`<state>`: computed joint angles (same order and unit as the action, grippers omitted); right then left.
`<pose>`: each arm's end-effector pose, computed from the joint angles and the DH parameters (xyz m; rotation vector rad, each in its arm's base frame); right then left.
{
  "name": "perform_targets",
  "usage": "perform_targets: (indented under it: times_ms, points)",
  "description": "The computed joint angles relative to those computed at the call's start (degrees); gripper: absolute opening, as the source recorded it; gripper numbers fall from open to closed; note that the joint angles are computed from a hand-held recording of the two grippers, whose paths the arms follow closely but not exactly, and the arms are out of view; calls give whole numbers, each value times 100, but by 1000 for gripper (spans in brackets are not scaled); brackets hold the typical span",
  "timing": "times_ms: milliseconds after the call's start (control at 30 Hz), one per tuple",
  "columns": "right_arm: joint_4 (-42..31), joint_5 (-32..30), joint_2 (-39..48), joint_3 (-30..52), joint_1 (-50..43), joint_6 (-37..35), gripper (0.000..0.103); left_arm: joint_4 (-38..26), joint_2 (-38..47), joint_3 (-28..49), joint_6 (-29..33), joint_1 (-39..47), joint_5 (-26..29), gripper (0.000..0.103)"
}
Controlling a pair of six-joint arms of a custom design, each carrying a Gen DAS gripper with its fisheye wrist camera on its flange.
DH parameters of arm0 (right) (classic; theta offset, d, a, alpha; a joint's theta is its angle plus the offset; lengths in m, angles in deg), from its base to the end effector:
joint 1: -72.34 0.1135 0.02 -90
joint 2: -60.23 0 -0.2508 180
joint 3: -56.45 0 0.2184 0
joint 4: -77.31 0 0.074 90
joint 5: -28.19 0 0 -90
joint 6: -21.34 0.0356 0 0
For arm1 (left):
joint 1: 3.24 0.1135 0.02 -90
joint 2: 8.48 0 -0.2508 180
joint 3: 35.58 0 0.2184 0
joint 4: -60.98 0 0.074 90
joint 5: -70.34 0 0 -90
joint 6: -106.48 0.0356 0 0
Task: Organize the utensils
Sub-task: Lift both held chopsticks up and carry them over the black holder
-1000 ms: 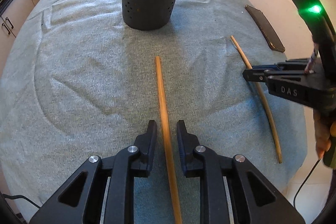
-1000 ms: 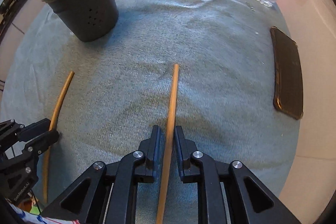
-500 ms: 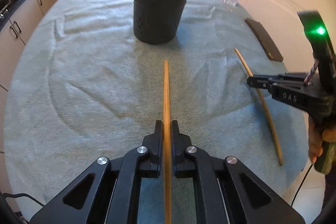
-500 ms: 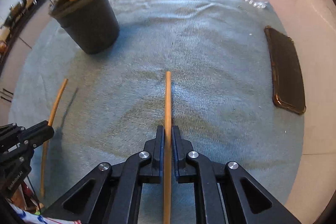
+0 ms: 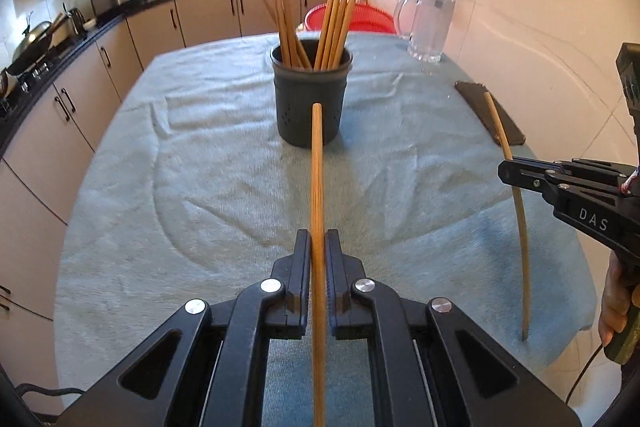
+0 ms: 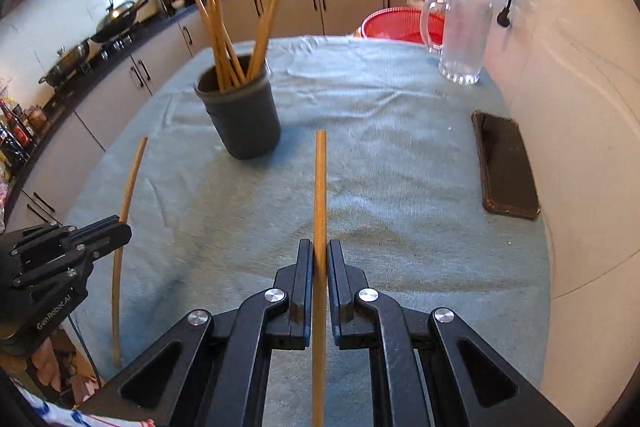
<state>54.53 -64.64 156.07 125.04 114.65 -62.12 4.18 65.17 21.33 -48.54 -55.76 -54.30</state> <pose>0.2281 0.2100 0.1790 -0.7866 2.3647 0.4308 0.1303 -0.1367 0.1922 -0.3812 2.4530 0.0943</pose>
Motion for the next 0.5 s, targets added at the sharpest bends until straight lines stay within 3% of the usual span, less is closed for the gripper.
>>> perform_targets:
  times_ms: [500]
  points:
    - [261,281,-1141,-700,466,227,7,-920,-323,301,-995,-860,-790,7]
